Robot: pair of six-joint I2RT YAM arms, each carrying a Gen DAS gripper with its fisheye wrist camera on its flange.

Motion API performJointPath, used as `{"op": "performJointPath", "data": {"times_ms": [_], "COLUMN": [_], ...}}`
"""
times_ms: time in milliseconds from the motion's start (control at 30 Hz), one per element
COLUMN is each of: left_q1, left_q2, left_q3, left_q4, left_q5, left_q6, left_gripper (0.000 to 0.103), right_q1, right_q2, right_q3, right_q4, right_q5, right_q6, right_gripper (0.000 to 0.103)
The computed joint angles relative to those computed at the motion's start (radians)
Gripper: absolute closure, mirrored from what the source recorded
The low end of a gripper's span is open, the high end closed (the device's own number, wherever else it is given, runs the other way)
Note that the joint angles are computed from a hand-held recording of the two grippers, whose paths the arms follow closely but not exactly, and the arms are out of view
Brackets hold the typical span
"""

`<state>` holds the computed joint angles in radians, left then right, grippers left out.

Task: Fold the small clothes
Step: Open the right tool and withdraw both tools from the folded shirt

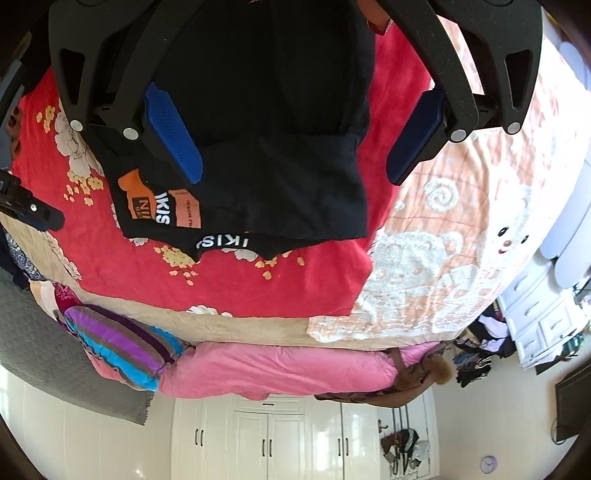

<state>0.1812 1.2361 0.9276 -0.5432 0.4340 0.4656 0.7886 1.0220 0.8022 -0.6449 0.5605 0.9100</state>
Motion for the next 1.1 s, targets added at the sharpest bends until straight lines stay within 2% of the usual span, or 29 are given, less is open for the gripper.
{"op": "performJointPath", "data": {"times_ms": [300,500,767,1100], "left_q1": [0.126,0.201,0.288,0.387], "left_q2": [-0.072,-0.109,-0.119,-0.124], "left_q3": [0.016,0.037,0.082,0.103], "left_q4": [-0.125,-0.202,-0.320,-0.432], "left_q5": [0.073,0.109,0.156,0.176], "left_q6": [0.078,0.143,0.217,0.337], "left_gripper": [0.009,0.009,0.009,0.009], "right_q1": [0.204,0.327,0.450,0.609], "right_q2": [-0.017,0.016,0.052,0.036], "right_q3": [0.043,0.083,0.126,0.124], "right_q4": [-0.215,-0.328,-0.469,-0.659], "right_q5": [0.110,0.142,0.159,0.149], "right_q6": [0.215,0.344,0.519,0.801], "right_gripper": [0.004,0.004,0.005,0.005]}}
